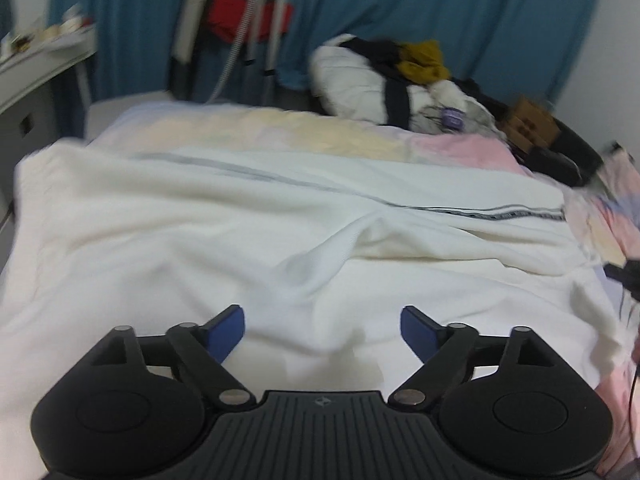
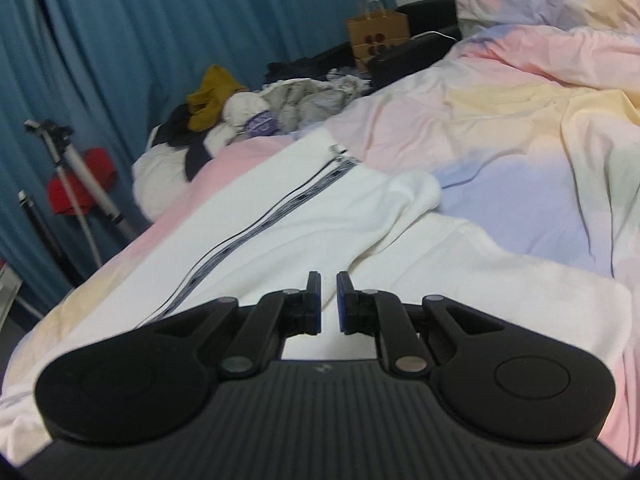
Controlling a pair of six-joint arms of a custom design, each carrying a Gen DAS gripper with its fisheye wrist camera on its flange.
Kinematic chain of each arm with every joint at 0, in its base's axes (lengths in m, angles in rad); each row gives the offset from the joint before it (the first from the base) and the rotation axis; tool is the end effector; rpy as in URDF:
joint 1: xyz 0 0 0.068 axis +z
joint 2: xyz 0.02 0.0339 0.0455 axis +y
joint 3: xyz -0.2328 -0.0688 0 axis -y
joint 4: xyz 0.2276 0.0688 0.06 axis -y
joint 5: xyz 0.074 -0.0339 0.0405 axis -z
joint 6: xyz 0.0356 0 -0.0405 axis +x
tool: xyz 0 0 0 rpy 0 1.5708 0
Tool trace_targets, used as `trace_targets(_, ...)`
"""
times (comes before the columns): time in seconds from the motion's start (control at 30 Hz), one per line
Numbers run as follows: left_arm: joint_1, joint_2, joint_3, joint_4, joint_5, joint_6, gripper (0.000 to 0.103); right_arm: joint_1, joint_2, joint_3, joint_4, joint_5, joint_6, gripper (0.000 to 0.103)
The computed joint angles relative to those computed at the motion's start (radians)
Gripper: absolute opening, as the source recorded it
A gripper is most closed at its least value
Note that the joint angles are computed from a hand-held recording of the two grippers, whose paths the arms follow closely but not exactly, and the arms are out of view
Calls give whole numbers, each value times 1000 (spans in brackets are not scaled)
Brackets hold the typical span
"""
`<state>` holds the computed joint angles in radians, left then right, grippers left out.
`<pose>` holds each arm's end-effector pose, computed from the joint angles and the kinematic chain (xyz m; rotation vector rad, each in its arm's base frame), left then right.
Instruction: Fold clothes
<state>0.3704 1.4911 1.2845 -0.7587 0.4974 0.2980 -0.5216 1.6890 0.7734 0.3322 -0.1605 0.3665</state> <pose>0.2825 0.0915 0.2710 0.1032 2.4017 -0.3294 0.2844 -0.1569 0.1406 0.8376 1.9767 0.0826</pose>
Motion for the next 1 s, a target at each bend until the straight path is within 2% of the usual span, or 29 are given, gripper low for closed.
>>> trace_targets(0.1, 132, -26, 35, -128, 37, -31, 89, 19, -60, -30, -38, 11, -21, 12)
trace_targets(0.17, 251, -76, 16, -170, 83, -36, 94, 24, -82, -42, -48, 18, -28, 12)
trace_targets(0.23, 375, -66, 52, -258, 143, -3, 99, 18, -87, -46, -54, 20, -23, 12)
trace_targets(0.37, 562, 158, 293, -552, 214, 23, 99, -18, -69, -36, -70, 12, 25, 12)
trace_targets(0.43, 606, 254, 383, -623, 193, -12, 99, -36, -63, -34, -74, 16, 57, 12)
trace_targets(0.6, 610, 384, 502, -667, 155, -116, 99, -99, -115, -96, -26, 44, 156, 15)
trace_targets(0.67, 591, 390, 502, -633, 143, -144, 98, -136, -144, -133, 1, 54, 208, 27)
trace_targets(0.73, 572, 408, 507, -619, 156, -183, 94, -170, -166, -165, 17, 79, 266, 54)
trace_targets(0.8, 561, 424, 507, -596, 180, -217, 91, -210, -180, -185, 14, 111, 331, 65)
trace_targets(0.9, 559, 434, 480, -537, 228, -237, 89, -276, -182, -203, -8, 137, 434, 65)
trace_targets(1.0, 565, 428, 430, -474, 268, -268, 89, -338, -134, -199, -27, 105, 529, 65)
